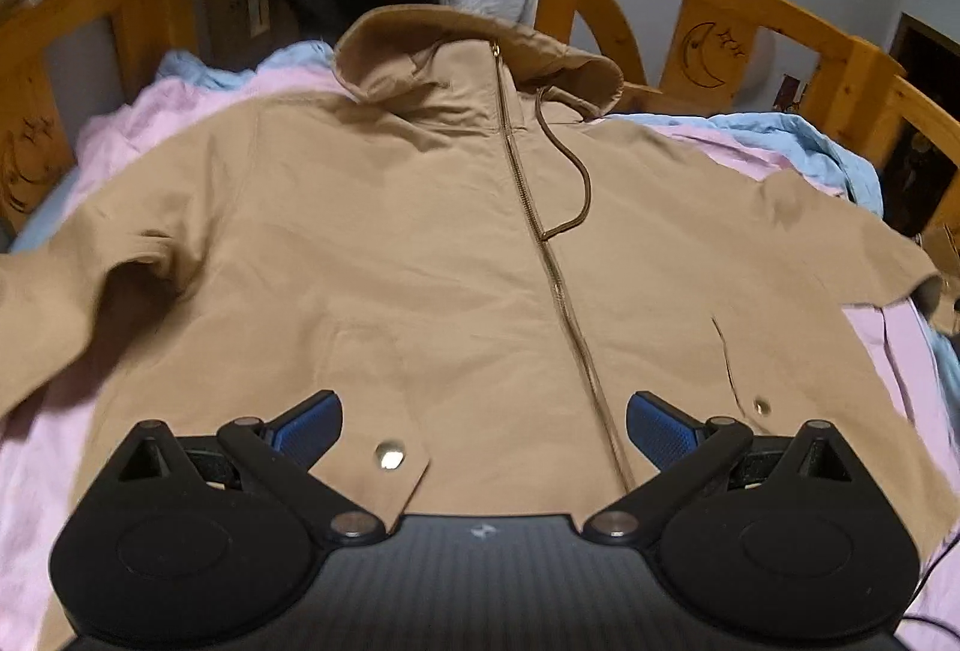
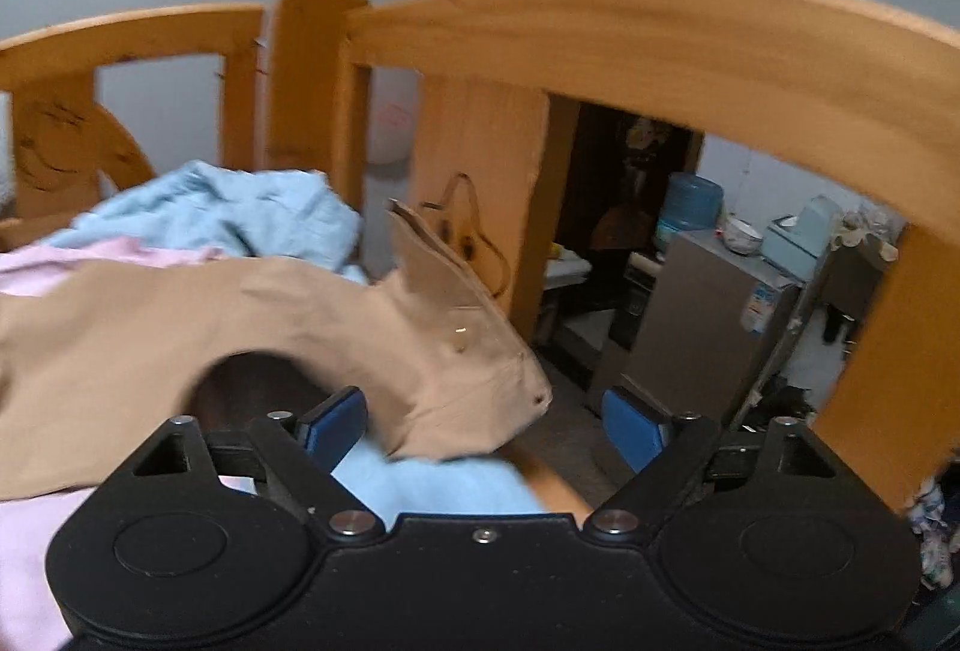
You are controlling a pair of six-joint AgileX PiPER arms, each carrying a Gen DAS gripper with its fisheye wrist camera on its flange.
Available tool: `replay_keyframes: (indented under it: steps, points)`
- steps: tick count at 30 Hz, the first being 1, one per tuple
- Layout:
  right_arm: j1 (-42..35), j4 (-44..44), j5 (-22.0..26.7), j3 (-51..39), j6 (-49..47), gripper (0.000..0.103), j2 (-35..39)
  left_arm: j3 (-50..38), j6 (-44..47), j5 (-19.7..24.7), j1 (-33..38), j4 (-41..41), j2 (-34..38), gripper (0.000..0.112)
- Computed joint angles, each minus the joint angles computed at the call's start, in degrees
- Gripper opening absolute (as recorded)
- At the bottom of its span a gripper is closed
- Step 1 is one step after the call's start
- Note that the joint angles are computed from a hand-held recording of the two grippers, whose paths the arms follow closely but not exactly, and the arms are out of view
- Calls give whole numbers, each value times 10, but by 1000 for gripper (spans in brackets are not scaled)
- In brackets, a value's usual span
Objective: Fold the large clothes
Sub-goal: 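Grasp the jacket hem with the right gripper and lift it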
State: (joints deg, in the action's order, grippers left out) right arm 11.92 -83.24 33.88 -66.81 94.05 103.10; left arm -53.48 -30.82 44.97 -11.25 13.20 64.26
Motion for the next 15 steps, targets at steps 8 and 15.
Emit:
replay_keyframes:
  steps: [8,15]
  points:
    - [-57,80,-19,-83,-56,66,75,-86,86,-54,45,-60,126,103]
    - [-71,197,-34,-122,-199,20,78,-145,133,-89,54,-124,197,103]
